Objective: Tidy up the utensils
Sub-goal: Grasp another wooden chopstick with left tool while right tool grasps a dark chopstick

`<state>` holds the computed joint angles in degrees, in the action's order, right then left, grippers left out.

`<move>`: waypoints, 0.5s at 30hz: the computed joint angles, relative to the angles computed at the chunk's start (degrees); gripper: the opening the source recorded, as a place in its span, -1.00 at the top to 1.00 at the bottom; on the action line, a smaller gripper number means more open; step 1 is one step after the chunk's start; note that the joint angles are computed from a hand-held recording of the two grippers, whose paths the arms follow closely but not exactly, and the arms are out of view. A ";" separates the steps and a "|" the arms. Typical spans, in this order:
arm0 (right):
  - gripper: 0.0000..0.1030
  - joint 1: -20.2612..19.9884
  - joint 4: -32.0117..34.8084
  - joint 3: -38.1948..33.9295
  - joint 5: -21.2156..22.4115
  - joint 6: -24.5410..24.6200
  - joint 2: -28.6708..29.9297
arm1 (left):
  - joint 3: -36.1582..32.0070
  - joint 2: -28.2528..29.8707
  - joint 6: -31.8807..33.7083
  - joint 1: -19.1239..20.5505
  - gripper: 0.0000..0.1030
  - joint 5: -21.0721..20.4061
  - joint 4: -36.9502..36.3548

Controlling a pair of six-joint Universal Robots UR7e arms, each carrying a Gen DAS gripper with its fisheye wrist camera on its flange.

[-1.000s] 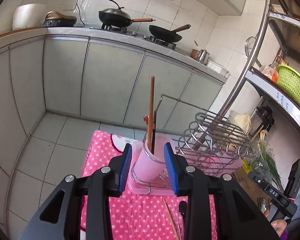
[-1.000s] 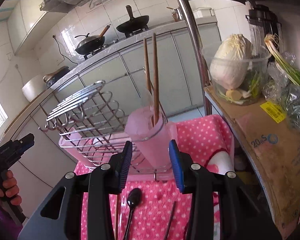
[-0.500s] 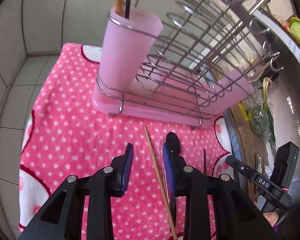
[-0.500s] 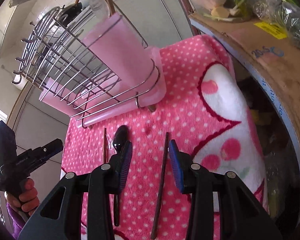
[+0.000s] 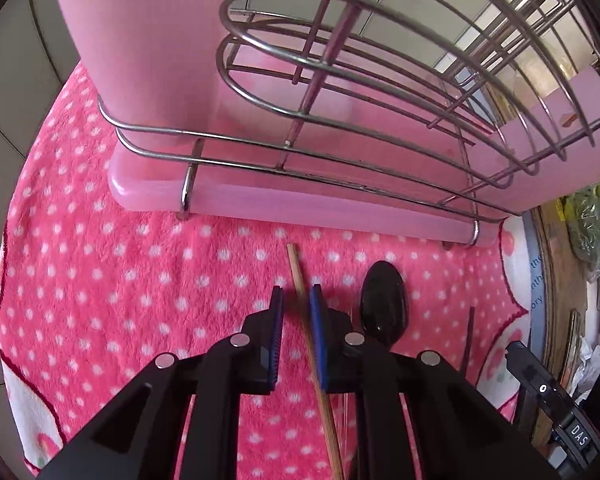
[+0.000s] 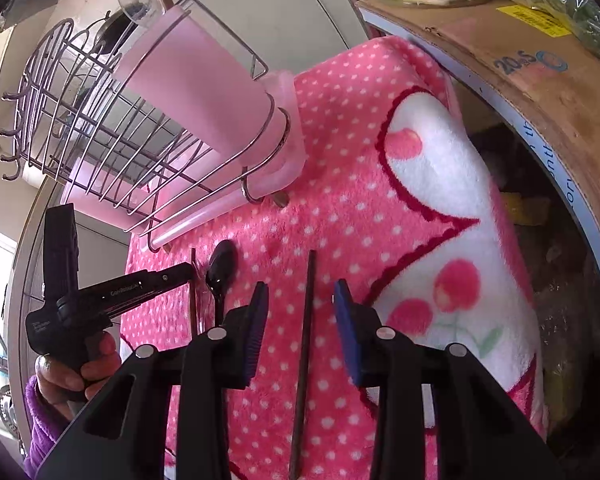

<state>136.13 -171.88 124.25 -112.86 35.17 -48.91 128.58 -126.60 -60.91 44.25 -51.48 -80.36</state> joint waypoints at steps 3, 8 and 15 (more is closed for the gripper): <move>0.33 -0.47 1.24 -0.65 0.38 -0.24 0.27 | 0.02 1.83 0.47 0.43 0.75 0.49 -0.33; 0.33 -1.22 5.71 -2.81 1.49 0.08 1.10 | -0.42 4.79 0.83 -0.10 0.88 1.88 1.20; 0.33 -0.76 12.92 -7.00 -0.44 -0.04 3.42 | -2.18 -0.26 0.94 -3.84 0.92 0.42 4.07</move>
